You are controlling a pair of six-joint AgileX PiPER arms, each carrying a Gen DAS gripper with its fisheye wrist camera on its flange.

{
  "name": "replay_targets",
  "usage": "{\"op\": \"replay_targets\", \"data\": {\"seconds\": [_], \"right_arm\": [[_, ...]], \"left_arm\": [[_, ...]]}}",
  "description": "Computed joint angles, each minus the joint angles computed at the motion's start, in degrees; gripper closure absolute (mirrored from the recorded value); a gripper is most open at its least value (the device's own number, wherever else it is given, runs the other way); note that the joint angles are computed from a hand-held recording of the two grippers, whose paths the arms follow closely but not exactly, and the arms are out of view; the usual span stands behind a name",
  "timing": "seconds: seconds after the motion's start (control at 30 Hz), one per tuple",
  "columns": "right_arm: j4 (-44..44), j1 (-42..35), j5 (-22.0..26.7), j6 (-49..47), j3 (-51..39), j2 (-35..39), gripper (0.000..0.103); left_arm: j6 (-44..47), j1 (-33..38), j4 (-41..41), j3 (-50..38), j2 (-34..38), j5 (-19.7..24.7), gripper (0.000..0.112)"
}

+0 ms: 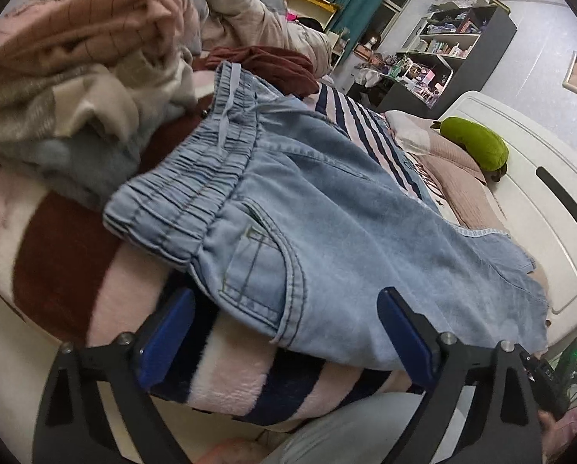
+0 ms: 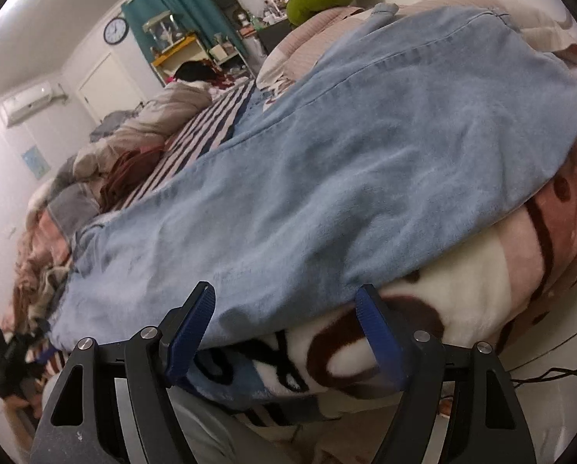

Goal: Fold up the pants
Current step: 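Grasp the waistband with the left tool while the right tool grasps the leg hem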

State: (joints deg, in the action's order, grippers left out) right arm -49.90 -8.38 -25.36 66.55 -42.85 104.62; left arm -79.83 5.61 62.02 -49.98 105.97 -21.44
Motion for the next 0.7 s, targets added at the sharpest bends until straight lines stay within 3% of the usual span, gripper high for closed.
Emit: {"op": "replay_targets", "data": {"seconds": [0.1,0.2,0.4,0.47,0.57,0.63,0.7], "right_arm": [[1.2,0.1,0.3,-0.1,0.1,-0.2,0.033],[6.5,1.6,2.2,-4.5,0.9,-1.1,0.042],[12.0,1.1,-0.7,-7.3,2.3,-0.6,0.050],[17.3,1.2,-0.9,-11.2,3.6,-1.1,0.064],[20.9,1.5,-0.7,-14.9,3.9,-1.4,0.084],[21.8,1.6,-0.8,-16.4,4.0,-2.1,0.096],[24.6,2.7,-0.3,-19.1,4.1,-3.1,0.097]], "left_arm": [[-0.7,-0.5,-0.2,-0.7,0.4,0.6,0.020],[1.3,-1.3,-2.9,-1.3,0.7,2.0,0.030],[0.5,-0.3,-2.6,-1.9,0.5,2.3,0.062],[0.2,1.9,-2.8,-1.0,0.1,-1.8,0.079],[-0.2,3.1,-1.4,-1.1,-0.7,-3.2,0.097],[2.2,2.6,-2.4,-1.0,-2.1,-2.4,0.101],[3.7,2.1,-3.5,-0.7,-3.3,-2.0,0.104]]}}
